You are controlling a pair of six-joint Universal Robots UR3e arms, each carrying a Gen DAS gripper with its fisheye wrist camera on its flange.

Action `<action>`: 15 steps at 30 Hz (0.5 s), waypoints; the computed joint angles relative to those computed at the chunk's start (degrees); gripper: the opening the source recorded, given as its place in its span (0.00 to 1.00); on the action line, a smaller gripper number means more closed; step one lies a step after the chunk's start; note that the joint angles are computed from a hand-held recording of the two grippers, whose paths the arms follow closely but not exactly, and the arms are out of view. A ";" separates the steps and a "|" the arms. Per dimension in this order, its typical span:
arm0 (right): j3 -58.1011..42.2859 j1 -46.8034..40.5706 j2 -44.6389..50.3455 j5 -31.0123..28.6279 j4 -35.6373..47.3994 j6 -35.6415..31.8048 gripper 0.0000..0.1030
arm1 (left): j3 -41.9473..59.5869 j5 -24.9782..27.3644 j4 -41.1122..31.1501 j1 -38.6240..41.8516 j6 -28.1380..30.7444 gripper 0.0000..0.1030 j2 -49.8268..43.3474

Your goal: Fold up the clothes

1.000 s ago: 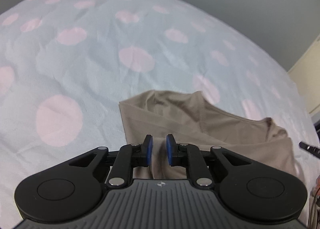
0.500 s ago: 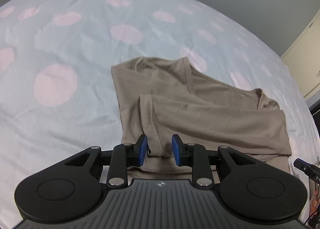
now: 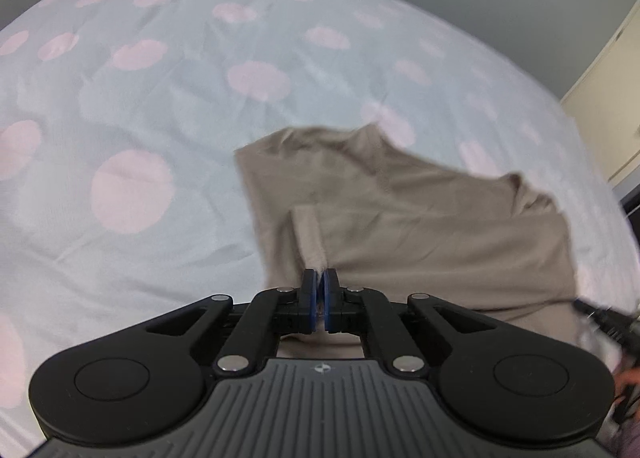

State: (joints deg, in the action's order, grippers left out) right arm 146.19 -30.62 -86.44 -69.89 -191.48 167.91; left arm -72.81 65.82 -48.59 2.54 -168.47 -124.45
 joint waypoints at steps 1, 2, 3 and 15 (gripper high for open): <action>-0.26 0.08 -0.06 -0.21 0.67 -0.11 0.04 | 0.63 0.91 -1.01 -0.12 0.45 0.01 -0.65; -0.57 0.24 -0.15 -0.56 1.43 -0.26 0.02 | 1.26 1.80 -2.02 -0.31 0.75 0.01 -1.47; -0.91 0.45 -0.17 -1.24 2.13 -0.33 0.00 | 1.29 2.29 -2.14 -0.43 0.76 0.01 -2.03; 2.34 -8.91 -28.11 4.66 33.94 -6.50 0.06 | -14.79 3.64 2.56 -1.50 6.72 0.11 12.79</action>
State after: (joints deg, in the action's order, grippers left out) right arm 148.54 -39.53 -114.54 -65.23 -157.54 161.41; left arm -87.60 69.45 -46.03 1.03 -161.75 -111.66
